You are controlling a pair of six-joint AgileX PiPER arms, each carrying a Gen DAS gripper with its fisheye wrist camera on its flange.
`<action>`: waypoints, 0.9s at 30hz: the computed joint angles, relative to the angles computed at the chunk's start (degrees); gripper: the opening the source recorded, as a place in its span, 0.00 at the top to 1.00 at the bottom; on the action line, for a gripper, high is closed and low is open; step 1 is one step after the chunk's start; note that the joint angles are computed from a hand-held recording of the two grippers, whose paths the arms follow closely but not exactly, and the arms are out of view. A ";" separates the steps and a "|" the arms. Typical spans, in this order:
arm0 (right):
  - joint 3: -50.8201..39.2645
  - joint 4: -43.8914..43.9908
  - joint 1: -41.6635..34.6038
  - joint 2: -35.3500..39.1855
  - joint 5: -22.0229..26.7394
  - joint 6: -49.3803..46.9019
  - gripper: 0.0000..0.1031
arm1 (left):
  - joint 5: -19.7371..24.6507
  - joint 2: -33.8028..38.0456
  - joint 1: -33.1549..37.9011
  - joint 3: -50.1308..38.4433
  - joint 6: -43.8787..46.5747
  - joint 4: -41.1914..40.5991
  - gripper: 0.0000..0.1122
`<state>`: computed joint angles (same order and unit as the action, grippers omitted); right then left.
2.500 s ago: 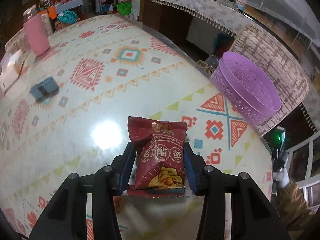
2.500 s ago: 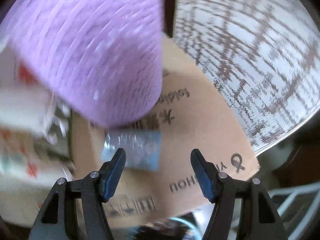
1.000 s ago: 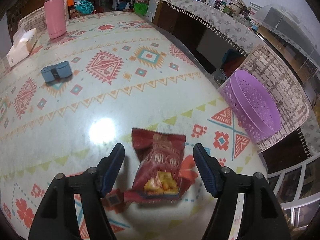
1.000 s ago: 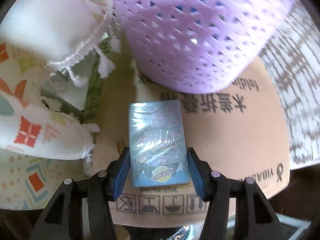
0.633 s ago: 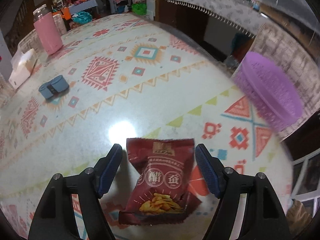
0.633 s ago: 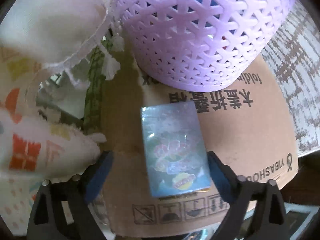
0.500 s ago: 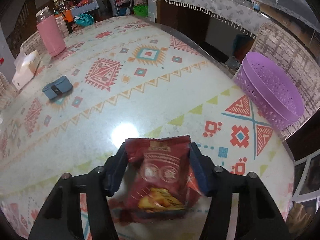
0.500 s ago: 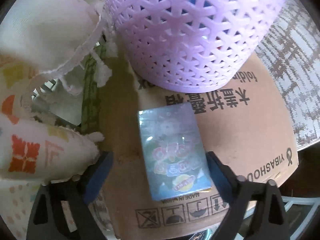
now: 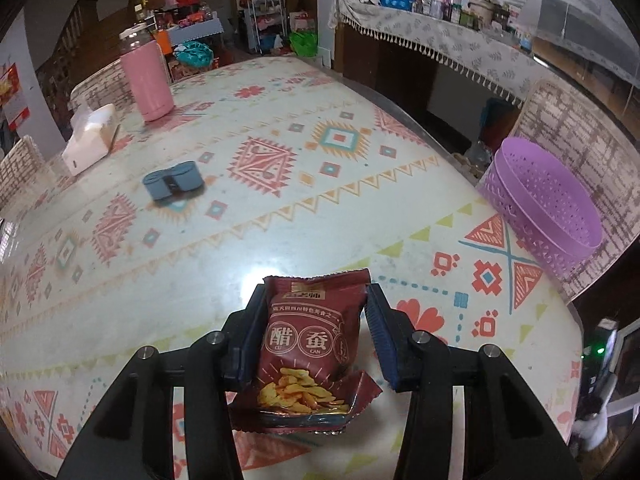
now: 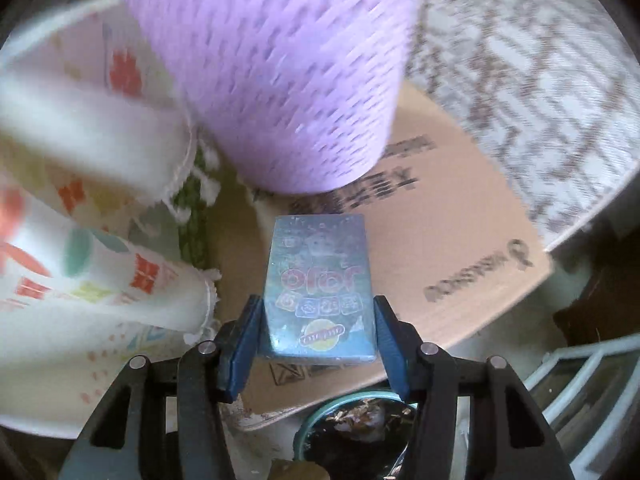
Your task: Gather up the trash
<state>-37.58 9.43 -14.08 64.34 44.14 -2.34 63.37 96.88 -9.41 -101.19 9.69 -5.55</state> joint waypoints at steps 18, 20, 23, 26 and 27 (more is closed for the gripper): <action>-26.81 -12.84 12.05 -12.41 17.12 23.61 0.43 | -3.08 -8.26 7.99 7.07 8.21 -3.17 0.59; -29.45 -19.50 21.80 -10.33 17.29 31.06 0.43 | -3.10 -8.42 8.98 7.11 9.26 -3.96 0.59; -31.89 -25.86 32.65 -6.61 17.07 38.35 0.43 | -2.47 -8.37 10.93 7.06 10.90 -5.90 0.59; -31.81 -28.07 38.95 -3.02 13.87 41.85 0.43 | -2.25 -8.25 12.34 7.31 11.81 -6.85 0.59; -32.37 -28.06 40.30 -1.75 13.13 42.28 0.43 | -2.13 -8.20 12.60 7.44 11.96 -6.92 0.59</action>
<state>-69.96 -18.63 26.22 62.60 57.27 39.94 61.24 88.69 3.19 -93.75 21.64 -12.47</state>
